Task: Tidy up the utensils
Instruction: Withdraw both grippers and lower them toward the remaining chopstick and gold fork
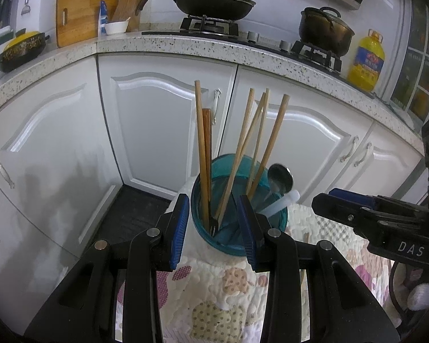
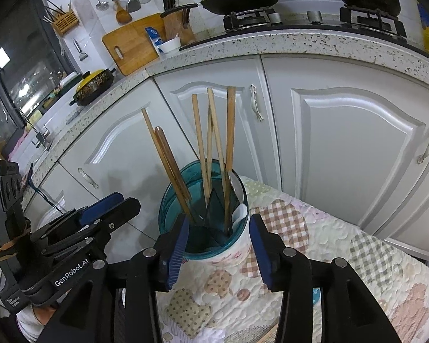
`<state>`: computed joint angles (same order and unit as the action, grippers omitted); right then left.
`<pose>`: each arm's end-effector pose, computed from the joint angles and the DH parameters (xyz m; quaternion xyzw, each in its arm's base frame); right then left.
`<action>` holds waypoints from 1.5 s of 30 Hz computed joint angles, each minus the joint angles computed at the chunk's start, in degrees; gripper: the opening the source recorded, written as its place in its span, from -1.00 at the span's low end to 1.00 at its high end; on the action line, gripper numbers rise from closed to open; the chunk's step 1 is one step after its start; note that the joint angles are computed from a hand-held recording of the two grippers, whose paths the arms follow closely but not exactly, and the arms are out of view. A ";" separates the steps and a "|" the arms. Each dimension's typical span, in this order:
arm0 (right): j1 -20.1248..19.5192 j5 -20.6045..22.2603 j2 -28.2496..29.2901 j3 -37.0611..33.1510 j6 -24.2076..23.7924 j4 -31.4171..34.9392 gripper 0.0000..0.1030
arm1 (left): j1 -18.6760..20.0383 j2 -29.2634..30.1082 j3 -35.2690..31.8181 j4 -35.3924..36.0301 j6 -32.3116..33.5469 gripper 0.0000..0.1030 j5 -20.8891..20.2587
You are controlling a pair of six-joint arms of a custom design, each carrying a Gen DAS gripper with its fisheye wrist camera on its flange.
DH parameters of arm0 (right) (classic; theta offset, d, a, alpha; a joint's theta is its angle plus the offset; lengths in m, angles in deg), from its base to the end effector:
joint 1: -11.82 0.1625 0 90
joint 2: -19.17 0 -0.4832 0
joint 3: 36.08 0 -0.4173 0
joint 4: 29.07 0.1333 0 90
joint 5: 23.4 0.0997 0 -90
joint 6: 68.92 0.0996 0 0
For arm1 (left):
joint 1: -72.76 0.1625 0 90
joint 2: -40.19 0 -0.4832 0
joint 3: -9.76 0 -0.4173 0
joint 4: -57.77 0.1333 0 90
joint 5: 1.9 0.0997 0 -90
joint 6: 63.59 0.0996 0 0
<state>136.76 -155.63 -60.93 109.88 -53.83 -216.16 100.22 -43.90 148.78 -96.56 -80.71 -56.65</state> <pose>0.2704 -0.2712 0.2463 0.0593 -0.9017 0.3743 0.2082 -0.2680 -0.3543 0.2376 0.3438 0.8858 -0.2533 0.1817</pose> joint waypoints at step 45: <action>5.26 -5.00 -13.30 13.36 23.45 17.34 -0.10 | -5.53 -6.19 8.58 8.77 -8.24 -0.34 -9.26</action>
